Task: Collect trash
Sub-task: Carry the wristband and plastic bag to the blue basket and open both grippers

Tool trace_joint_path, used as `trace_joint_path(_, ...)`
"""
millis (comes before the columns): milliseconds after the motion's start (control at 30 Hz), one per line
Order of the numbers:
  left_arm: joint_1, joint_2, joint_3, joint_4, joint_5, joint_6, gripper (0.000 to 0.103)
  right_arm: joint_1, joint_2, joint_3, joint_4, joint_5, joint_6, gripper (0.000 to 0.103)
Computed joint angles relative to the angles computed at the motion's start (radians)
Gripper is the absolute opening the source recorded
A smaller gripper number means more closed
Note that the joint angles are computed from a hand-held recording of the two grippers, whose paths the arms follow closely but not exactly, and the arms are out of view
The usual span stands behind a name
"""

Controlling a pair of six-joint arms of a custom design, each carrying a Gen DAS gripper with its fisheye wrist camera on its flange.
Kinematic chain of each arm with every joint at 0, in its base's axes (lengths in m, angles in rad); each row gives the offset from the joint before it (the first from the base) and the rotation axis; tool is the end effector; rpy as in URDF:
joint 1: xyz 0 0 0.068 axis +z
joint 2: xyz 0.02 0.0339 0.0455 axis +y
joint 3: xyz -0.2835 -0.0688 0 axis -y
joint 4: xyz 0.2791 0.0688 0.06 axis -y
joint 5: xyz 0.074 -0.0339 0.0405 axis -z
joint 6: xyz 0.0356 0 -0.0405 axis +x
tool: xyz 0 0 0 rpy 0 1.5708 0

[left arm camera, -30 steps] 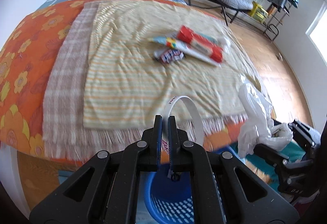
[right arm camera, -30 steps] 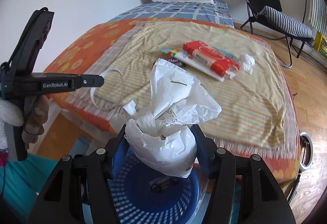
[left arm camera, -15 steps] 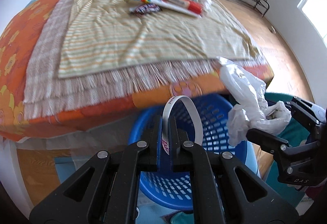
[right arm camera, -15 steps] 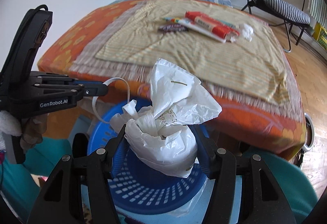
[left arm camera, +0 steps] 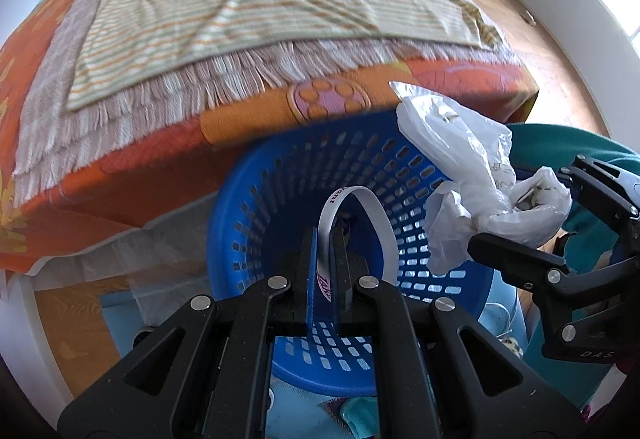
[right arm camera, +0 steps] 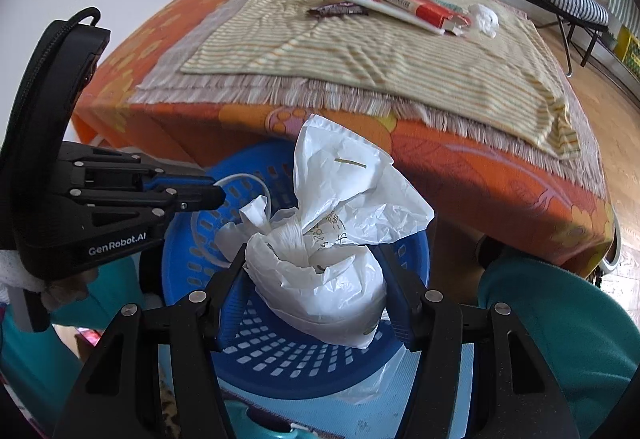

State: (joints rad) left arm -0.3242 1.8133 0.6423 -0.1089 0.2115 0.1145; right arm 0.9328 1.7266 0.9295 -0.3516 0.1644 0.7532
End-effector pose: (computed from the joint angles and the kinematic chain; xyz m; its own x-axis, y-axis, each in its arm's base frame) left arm 0.2661 -0.0973 0.0507 -0.8600 0.4069 -0.3079 0.4699 0.8668 -0.1670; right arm 0.2111 0.2750 0.1363 -0.9111 -0.0959 -0.4010 -0.1774 0.9691 0.1713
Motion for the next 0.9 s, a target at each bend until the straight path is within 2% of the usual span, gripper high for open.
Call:
trace_joint_path(367,-0.005,0.043,0.018,-0.005,-0.014,-0.014,0.005,-0.004,0.033,0.011,-0.012,-0.023,0.005,0.061)
trace_joint_path(467,-0.006,0.051,0.023,-0.006,-0.020,-0.016,0.012,-0.006,0.039,0.013,-0.014,-0.028,0.009,0.061)
trace_joint_path(633,0.001,0.042,0.012,0.010,-0.031,-0.025,0.043,-0.014,0.042,0.017,-0.025,-0.035,0.012,0.061)
trace_joint_path(900,0.018,0.046,0.022,0.001,-0.028,-0.037,0.044,-0.041,0.036,0.020,-0.037,-0.062,0.019,0.061)
